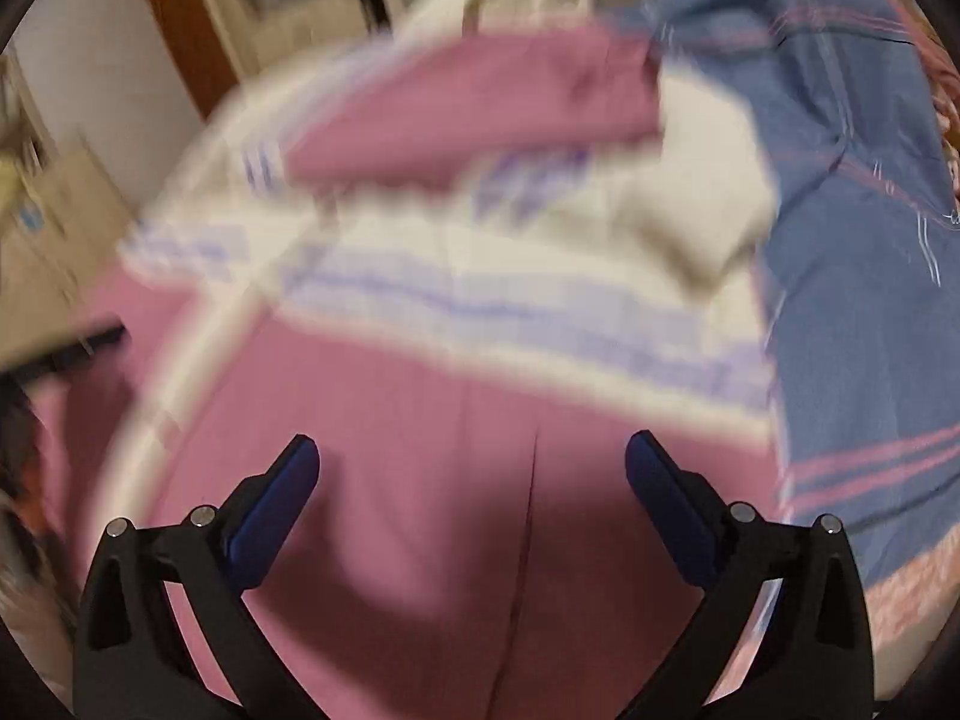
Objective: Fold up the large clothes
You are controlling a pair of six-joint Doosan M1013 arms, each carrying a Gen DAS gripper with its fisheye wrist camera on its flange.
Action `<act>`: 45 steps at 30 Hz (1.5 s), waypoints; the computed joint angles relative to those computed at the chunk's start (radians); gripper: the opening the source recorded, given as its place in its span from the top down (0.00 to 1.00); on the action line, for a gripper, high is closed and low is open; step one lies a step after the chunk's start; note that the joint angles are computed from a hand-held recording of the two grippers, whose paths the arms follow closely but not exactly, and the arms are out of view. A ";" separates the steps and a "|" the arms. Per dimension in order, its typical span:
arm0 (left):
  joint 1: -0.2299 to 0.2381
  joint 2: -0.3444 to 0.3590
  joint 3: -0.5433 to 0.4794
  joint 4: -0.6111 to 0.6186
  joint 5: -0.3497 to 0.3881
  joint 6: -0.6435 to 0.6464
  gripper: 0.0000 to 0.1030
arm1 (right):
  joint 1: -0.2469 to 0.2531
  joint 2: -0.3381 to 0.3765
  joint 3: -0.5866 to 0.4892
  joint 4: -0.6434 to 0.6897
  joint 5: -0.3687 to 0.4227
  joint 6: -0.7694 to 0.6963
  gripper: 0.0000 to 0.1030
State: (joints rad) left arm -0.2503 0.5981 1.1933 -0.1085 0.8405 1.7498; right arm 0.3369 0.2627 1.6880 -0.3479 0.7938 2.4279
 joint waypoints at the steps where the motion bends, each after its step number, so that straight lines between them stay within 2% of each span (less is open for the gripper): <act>1: -0.007 -0.021 0.028 0.038 -0.030 -0.015 0.05 | 0.016 -0.006 0.000 -0.047 0.010 0.020 0.01; 2: -0.006 -0.035 0.033 0.030 -0.020 -0.020 0.05 | 0.021 -0.011 -0.006 -0.041 0.022 0.017 0.01; 3: 0.001 -0.043 0.031 -0.029 -0.008 0.007 0.05 | 0.010 -0.029 -0.004 0.017 -0.007 -0.026 0.01; 4: 0.016 -0.056 0.031 -0.141 -0.006 0.060 0.05 | -0.013 -0.058 0.011 0.104 -0.074 -0.074 0.01; 5: 0.023 -0.067 0.029 -0.202 -0.017 0.073 0.05 | -0.031 -0.078 0.013 0.149 -0.114 -0.090 0.01; 7: 0.026 -0.074 0.008 -0.267 -0.045 0.072 0.04 | -0.064 -0.101 0.003 0.177 -0.158 -0.102 0.01; 9: 0.019 -0.058 -0.040 -0.285 -0.052 0.034 0.02 | -0.108 -0.118 -0.014 0.249 -0.206 -0.141 0.01; 11: 0.004 -0.023 -0.107 -0.268 -0.027 -0.046 0.02 | -0.144 -0.123 -0.036 0.324 -0.238 -0.175 0.01; 12: -0.004 0.000 -0.146 -0.255 -0.006 -0.088 0.02 | -0.165 -0.112 -0.063 0.365 -0.244 -0.192 0.01; 14: -0.024 0.048 -0.222 -0.192 0.033 -0.167 0.02 | -0.184 -0.080 -0.123 0.357 -0.227 -0.177 0.01; 16: -0.042 0.102 -0.299 -0.147 0.073 -0.198 0.02 | -0.211 -0.019 -0.216 0.350 -0.188 -0.200 0.01; 18: -0.048 0.118 -0.297 -0.153 0.042 -0.180 0.02 | -0.241 0.044 -0.302 0.403 -0.139 -0.264 0.01; 22: -0.043 0.145 -0.263 -0.207 -0.021 -0.096 0.02 | -0.318 0.221 -0.523 0.550 -0.043 -0.384 0.01; 25: -0.032 0.165 -0.259 -0.240 -0.001 -0.103 0.02 | -0.377 0.346 -0.665 0.629 0.001 -0.315 0.01; 27: -0.030 0.163 -0.264 -0.256 -0.007 -0.072 0.02 | -0.392 0.421 -0.752 0.633 0.038 -0.229 0.01; 28: -0.027 0.162 -0.261 -0.280 -0.019 -0.052 0.02 | -0.396 0.449 -0.777 0.658 0.022 -0.212 0.01; 30: -0.020 0.165 -0.260 -0.312 -0.032 -0.069 0.02 | -0.392 0.508 -0.854 0.680 0.037 -0.244 0.01; 32: -0.020 0.174 -0.268 -0.316 -0.037 -0.101 0.02 | -0.373 0.572 -0.964 0.644 0.104 -0.257 0.01; 35: -0.027 0.170 -0.260 -0.286 -0.060 -0.094 0.02 | -0.321 0.716 -1.246 0.386 0.375 -0.202 0.01; 36: -0.027 0.171 -0.261 -0.288 -0.058 -0.090 0.02 | -0.312 0.739 -1.280 0.323 0.425 -0.178 0.06; 37: -0.025 0.170 -0.257 -0.301 -0.058 -0.081 0.02 | -0.307 0.738 -1.272 0.279 0.434 -0.121 0.17; 38: -0.021 0.167 -0.252 -0.319 -0.061 -0.069 0.02 | -0.310 0.713 -1.222 0.275 0.394 -0.068 0.50; 39: -0.017 0.167 -0.252 -0.335 -0.057 -0.060 0.02 | -0.314 0.664 -1.131 0.281 0.310 -0.041 0.82; 41: -0.011 0.167 -0.252 -0.360 -0.050 -0.049 0.02 | -0.314 0.570 -0.957 0.284 0.111 -0.002 0.92; 42: -0.009 0.165 -0.249 -0.375 -0.051 -0.047 0.02 | -0.306 0.522 -0.881 0.266 0.009 -0.026 0.93; 44: -0.004 0.164 -0.244 -0.391 -0.062 -0.049 0.02 | -0.278 0.446 -0.778 0.194 -0.103 -0.077 0.94; 45: 0.001 0.162 -0.239 -0.410 -0.076 -0.051 0.02 | -0.254 0.386 -0.689 0.153 -0.189 -0.118 0.94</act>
